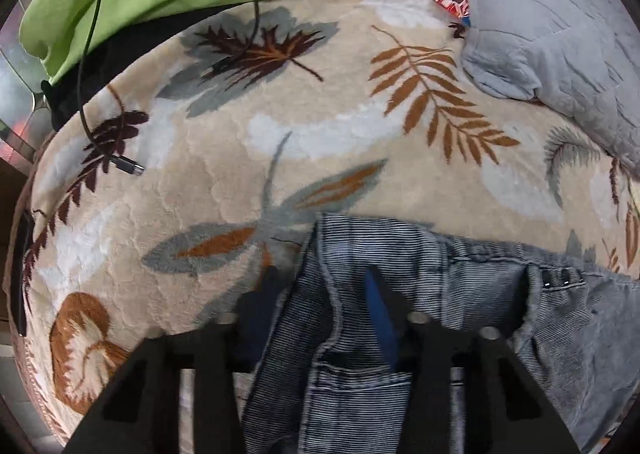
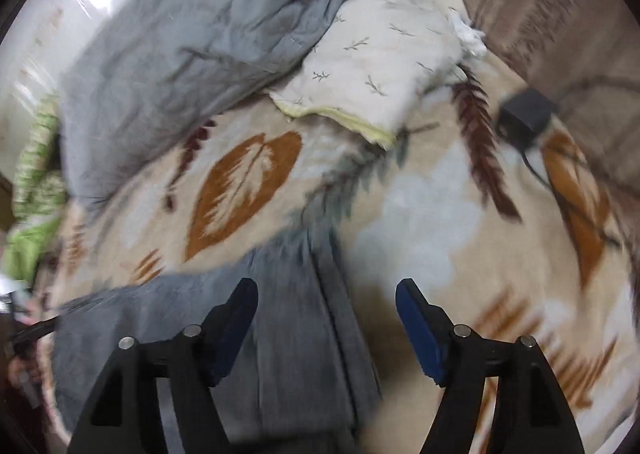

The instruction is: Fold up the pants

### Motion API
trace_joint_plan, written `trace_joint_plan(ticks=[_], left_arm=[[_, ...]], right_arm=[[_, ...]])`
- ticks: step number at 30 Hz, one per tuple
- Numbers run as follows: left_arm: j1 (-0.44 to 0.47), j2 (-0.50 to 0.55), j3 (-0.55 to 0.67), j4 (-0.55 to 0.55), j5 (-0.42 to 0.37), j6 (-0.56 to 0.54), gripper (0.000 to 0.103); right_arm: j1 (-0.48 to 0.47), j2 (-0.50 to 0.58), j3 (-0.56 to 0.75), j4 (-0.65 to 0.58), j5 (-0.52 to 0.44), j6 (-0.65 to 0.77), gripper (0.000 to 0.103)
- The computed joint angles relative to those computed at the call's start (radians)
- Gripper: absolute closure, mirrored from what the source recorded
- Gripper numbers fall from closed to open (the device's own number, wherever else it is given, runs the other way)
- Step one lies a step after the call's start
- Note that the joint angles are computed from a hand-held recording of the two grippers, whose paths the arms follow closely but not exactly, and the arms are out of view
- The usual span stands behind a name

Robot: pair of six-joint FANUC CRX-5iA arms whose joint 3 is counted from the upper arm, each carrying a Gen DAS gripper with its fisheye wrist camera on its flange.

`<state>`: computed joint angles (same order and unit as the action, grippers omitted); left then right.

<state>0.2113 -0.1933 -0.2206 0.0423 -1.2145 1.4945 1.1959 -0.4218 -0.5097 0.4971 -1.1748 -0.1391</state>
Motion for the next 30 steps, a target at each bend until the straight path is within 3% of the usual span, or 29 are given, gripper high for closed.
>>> trace_joint_plan(ticks=[3,5,8,10,12,15,17,18,21,25,28,30], left_arm=[[-0.067,0.010,0.039,-0.080,-0.018,0.074,0.070],[-0.100,0.016,0.058,-0.119,-0.033,0.118,0.071],[-0.119,0.020,0.075,-0.140,-0.057,0.167,0.071],[-0.125,0.015,0.080,-0.150,-0.071,0.186,0.071],[-0.131,0.012,0.085,-0.162,-0.086,0.197,0.071],[-0.135,-0.020,0.081,-0.176,-0.111,0.202,0.071],[-0.122,-0.028,0.074,-0.174,-0.110,0.195,0.071],[-0.117,-0.032,0.071,-0.173,-0.109,0.193,0.071],[-0.108,-0.025,0.072,-0.171,-0.098,0.183,0.071],[-0.108,-0.022,0.066,-0.172,-0.087,0.198,0.071],[-0.113,-0.005,0.077,-0.182,-0.071,0.184,0.071],[-0.117,-0.002,0.084,-0.194,-0.065,0.180,0.071]], right_arm=[[0.121,-0.084,-0.054,-0.005,-0.052,-0.064,0.028],[0.184,-0.136,-0.094,-0.015,-0.028,-0.095,0.029],[0.205,-0.080,-0.069,-0.050,-0.052,-0.020,0.030],[0.171,-0.042,-0.064,-0.101,-0.001,0.031,0.037],[0.181,0.021,-0.040,-0.075,-0.038,0.062,0.040],[0.190,0.087,0.016,-0.057,-0.115,0.097,0.079],[0.193,0.109,0.045,-0.067,-0.161,0.129,0.087],[0.200,0.122,0.061,-0.066,-0.200,0.137,0.096],[0.216,0.112,0.063,-0.048,-0.287,0.092,0.096],[0.229,0.066,0.029,-0.039,-0.309,0.006,0.096],[0.241,-0.010,-0.024,-0.002,-0.251,-0.090,0.095],[0.233,-0.039,-0.029,0.007,-0.228,-0.080,0.094]])
